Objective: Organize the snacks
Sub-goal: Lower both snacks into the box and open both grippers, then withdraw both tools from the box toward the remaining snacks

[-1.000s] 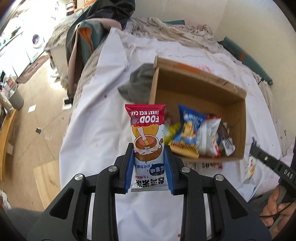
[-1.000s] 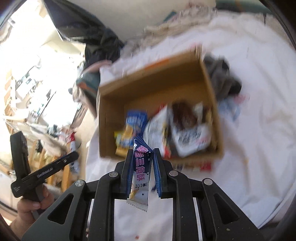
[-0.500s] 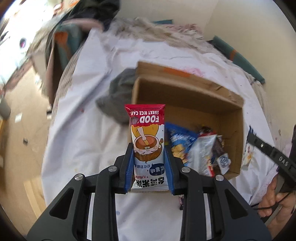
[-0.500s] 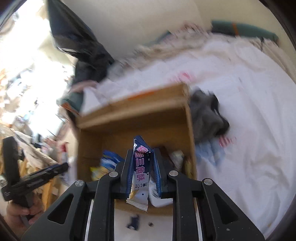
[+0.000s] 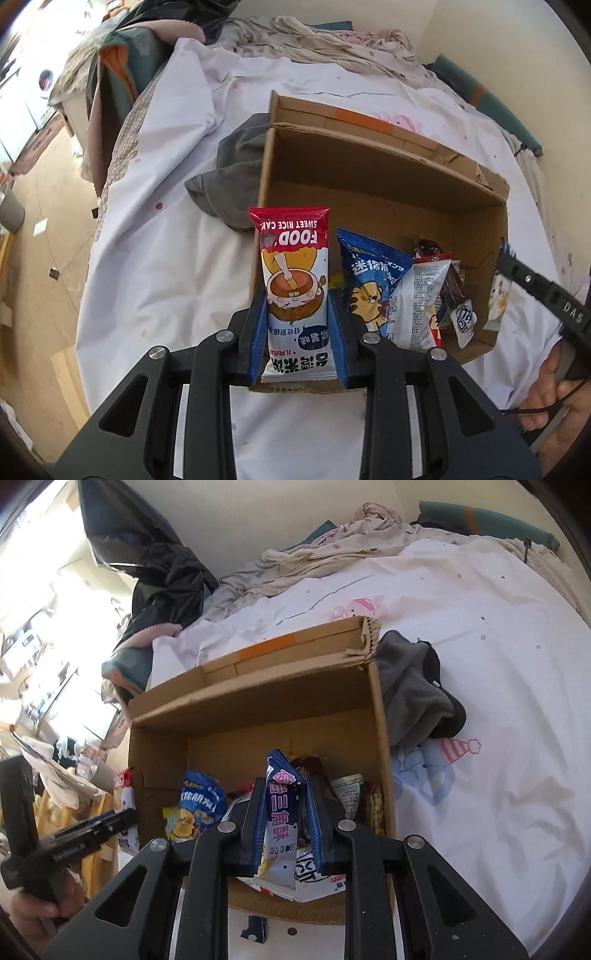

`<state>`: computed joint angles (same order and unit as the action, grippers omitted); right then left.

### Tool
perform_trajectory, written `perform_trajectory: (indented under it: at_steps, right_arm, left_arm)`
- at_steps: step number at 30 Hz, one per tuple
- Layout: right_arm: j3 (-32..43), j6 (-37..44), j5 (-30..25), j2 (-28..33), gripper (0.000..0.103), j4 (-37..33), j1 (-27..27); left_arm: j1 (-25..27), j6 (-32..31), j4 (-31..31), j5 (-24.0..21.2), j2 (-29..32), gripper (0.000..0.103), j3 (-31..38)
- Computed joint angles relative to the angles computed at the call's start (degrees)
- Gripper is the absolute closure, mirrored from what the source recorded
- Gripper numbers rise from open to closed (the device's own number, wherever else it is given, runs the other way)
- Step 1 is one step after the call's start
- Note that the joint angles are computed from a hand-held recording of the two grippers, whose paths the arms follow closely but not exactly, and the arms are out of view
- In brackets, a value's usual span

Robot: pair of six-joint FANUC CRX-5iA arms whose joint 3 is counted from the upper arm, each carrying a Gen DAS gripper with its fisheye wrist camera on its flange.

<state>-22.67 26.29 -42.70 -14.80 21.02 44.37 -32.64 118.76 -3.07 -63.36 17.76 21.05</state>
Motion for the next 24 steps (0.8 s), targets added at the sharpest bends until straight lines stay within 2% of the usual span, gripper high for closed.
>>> perform_trajectory:
  at_steps: [10,11,13,15,16,17,20,24]
  right_arm:
    - [0.92,0.84,-2.82,1.15,0.078,0.08,0.17]
    - [1.09,1.58,-2.35,1.08,0.076,-1.02,-0.05]
    - [1.85,2.44,-2.76,1.31,0.063,-2.55,-0.26]
    - [1.34,1.24,-2.18,0.95,0.04,-1.93,-0.24]
    - [0.84,0.41,-1.35,0.46,0.038,-1.85,-0.42]
    - [0.56,-0.09,-0.83,0.08,0.036,-1.93,-0.65]
    - [0.26,-1.0,-0.23,-0.5,0.036,-2.62,-1.4]
    - [0.61,-0.77,0.09,-0.8,0.036,-5.76,-2.73]
  left_arm:
    - [-0.14,0.34,-0.46,-0.79,0.95,0.076,0.98]
    - [-0.14,0.25,-0.34,-0.93,0.99,0.076,0.97]
    - [0.01,-0.04,0.21,-0.92,1.01,0.076,0.8]
    - [0.37,-0.66,1.6,-0.6,1.0,0.068,0.27]
    - [0.71,-1.18,2.74,-0.26,1.01,0.055,-0.15]
    - [1.21,-2.28,4.58,0.92,0.77,0.047,-1.18]
    - [1.31,-3.44,6.49,1.85,0.65,0.033,-1.93]
    - [0.37,-3.31,4.49,2.01,0.45,0.031,-1.2]
